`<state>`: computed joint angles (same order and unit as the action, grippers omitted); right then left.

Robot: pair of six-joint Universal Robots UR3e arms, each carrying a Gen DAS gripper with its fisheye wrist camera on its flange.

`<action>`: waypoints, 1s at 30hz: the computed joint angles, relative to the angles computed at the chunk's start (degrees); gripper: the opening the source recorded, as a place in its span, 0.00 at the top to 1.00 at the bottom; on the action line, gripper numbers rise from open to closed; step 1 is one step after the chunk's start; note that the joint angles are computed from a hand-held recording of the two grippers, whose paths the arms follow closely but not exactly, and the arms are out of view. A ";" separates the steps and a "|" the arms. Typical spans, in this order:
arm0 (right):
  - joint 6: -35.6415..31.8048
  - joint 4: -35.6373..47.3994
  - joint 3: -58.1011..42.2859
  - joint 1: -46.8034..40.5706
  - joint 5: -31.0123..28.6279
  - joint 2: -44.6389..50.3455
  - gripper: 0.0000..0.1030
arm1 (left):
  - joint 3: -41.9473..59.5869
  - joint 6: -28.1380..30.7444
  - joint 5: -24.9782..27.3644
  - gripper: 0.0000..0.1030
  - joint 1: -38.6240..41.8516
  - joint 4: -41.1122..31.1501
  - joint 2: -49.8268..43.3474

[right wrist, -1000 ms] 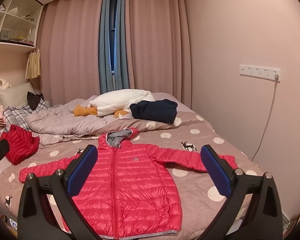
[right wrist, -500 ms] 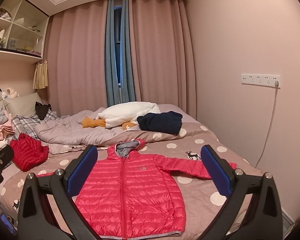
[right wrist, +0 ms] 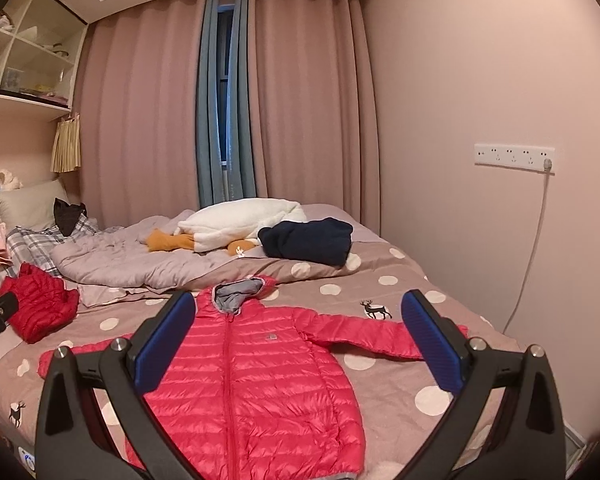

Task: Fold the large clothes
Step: 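Grasp the jacket sleeve cuff with the left gripper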

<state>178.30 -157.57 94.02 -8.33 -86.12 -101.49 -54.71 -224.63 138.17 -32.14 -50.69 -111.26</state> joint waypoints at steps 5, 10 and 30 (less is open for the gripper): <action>-0.72 0.04 -7.12 -1.31 -1.17 9.50 0.00 | -11.48 2.50 -16.53 0.00 13.61 13.22 2.43; -1.18 1.31 -11.58 -1.09 -9.09 15.39 0.00 | -22.41 0.47 -31.78 0.01 26.80 22.30 1.78; 1.38 4.00 -9.90 -7.67 -12.29 14.17 0.00 | -33.83 -8.23 -65.69 0.09 48.57 47.30 -15.98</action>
<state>179.67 -153.57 84.13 -16.00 -98.40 -87.33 -88.54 -232.85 72.48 16.43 -3.39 -127.24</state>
